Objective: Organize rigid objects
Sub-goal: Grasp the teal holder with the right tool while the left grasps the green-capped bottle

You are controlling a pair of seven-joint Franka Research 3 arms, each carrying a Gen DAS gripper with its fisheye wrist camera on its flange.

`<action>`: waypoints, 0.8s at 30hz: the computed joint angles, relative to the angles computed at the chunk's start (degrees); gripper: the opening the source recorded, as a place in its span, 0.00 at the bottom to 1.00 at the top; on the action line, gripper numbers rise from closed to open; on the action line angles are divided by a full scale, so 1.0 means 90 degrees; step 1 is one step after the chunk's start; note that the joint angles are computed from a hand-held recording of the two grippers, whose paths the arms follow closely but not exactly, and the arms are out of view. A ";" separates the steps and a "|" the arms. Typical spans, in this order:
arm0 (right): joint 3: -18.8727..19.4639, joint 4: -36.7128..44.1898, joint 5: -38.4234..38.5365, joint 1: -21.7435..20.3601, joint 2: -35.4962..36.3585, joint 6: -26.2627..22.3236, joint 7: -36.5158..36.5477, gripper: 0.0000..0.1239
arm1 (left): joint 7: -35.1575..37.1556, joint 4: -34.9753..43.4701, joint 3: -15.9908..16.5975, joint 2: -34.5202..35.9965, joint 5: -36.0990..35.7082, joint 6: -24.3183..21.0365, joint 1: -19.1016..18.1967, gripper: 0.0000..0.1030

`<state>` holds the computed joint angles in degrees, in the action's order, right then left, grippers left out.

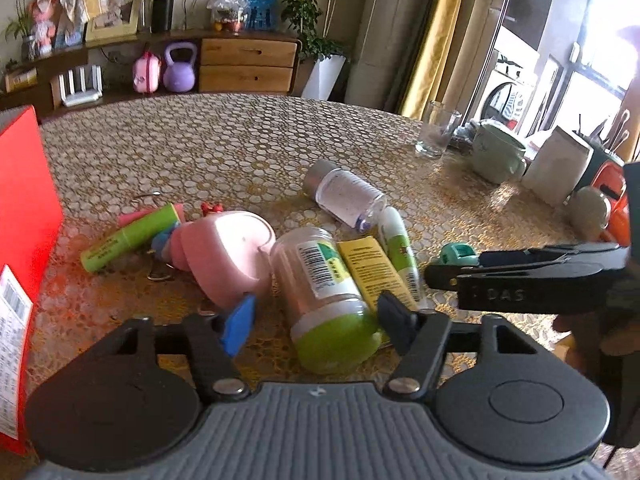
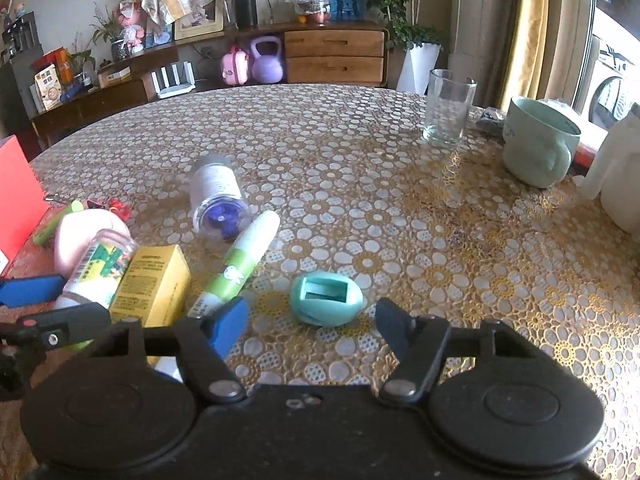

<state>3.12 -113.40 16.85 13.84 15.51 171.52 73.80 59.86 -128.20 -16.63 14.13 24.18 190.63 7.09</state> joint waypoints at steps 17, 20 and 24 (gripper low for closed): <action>-0.0554 0.0128 -0.1041 0.0445 0.0144 0.0117 0.0898 0.31 | 0.0070 0.0237 -0.3656 0.0875 -0.0286 -0.0585 0.3522 0.45; -0.0623 0.0087 -0.1165 0.0494 0.0101 0.0097 0.1045 0.30 | 0.0180 0.0203 -0.3434 0.0696 -0.0398 -0.0593 0.3293 0.45; -0.0551 0.0008 -0.1190 0.0397 -0.0014 0.0039 0.1091 0.30 | 0.0349 0.0082 -0.3669 0.0608 -0.0558 -0.0592 0.3514 0.45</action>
<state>-1.85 -113.33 6.14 17.41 15.38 171.87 83.62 63.00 -127.46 -49.65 19.60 19.16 185.31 38.72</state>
